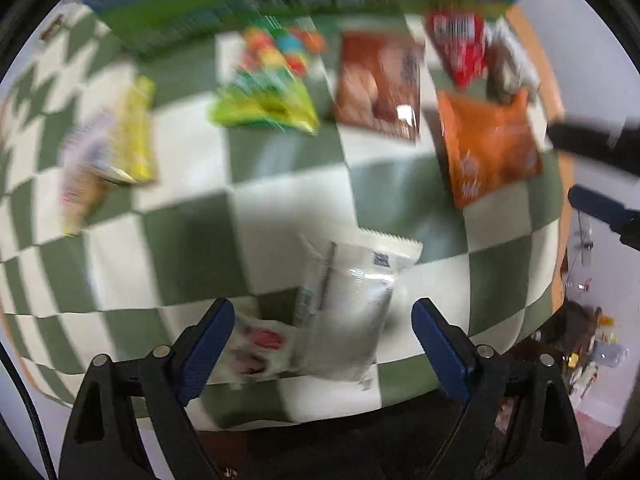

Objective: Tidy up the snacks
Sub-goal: 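Lift both tools out of the box and move over the remaining snacks, then grasp the orange QR-code pack with the right tool while the left tool grasps the white translucent pack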

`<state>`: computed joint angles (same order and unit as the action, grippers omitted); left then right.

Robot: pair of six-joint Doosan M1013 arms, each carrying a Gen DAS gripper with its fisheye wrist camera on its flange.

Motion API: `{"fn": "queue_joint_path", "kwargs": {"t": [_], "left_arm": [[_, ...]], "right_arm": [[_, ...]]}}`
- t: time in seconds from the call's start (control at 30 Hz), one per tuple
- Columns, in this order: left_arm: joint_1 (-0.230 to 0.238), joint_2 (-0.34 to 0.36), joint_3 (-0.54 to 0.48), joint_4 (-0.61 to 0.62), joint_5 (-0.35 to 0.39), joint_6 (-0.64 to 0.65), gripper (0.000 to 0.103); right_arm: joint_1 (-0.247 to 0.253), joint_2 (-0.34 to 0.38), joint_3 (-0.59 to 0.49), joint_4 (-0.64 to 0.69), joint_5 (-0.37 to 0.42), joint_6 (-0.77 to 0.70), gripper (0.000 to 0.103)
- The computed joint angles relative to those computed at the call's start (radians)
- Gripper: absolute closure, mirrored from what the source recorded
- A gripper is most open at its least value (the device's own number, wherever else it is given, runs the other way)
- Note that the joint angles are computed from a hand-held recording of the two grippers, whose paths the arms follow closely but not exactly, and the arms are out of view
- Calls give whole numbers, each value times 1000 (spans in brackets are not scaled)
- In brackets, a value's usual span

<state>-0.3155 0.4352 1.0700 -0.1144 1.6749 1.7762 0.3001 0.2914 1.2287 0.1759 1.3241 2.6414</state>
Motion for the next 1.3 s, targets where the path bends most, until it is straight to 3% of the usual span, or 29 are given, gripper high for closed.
{"fn": "queue_joint_path", "kwargs": {"t": [0.13, 0.2, 0.37, 0.43, 0.53, 0.63, 0.77, 0.93, 1.1, 1.3], "left_arm": [[-13, 29, 16, -7, 40, -40, 50], [-15, 29, 17, -4, 22, -58, 51], [-14, 53, -39, 6, -3, -96, 55], [-11, 69, -69, 13, -8, -114, 55], [1, 103, -123, -19, 24, -147, 55], [11, 126, -156, -46, 50, -175, 55], [19, 140, -171, -50, 56, -175, 55], [8, 142, -164, -27, 39, -159, 54], [-8, 111, -93, -19, 25, -154, 48], [-11, 77, -27, -23, -24, -161, 48]], "right_arm": [[-35, -13, 74, 102, -111, 113, 17], [-45, -11, 92, 124, -149, 166, 17], [-61, 12, 107, 145, -150, 252, 17], [-63, 18, 107, 159, -145, 240, 24], [-58, 50, 52, 153, -50, 89, 32], [-27, 109, -61, 83, 140, -131, 34], [25, 160, -159, -49, 326, -348, 34], [67, 184, -198, -135, 421, -495, 33], [54, 154, -172, -86, 356, -398, 22], [14, 77, -67, -20, 241, -224, 22]]}}
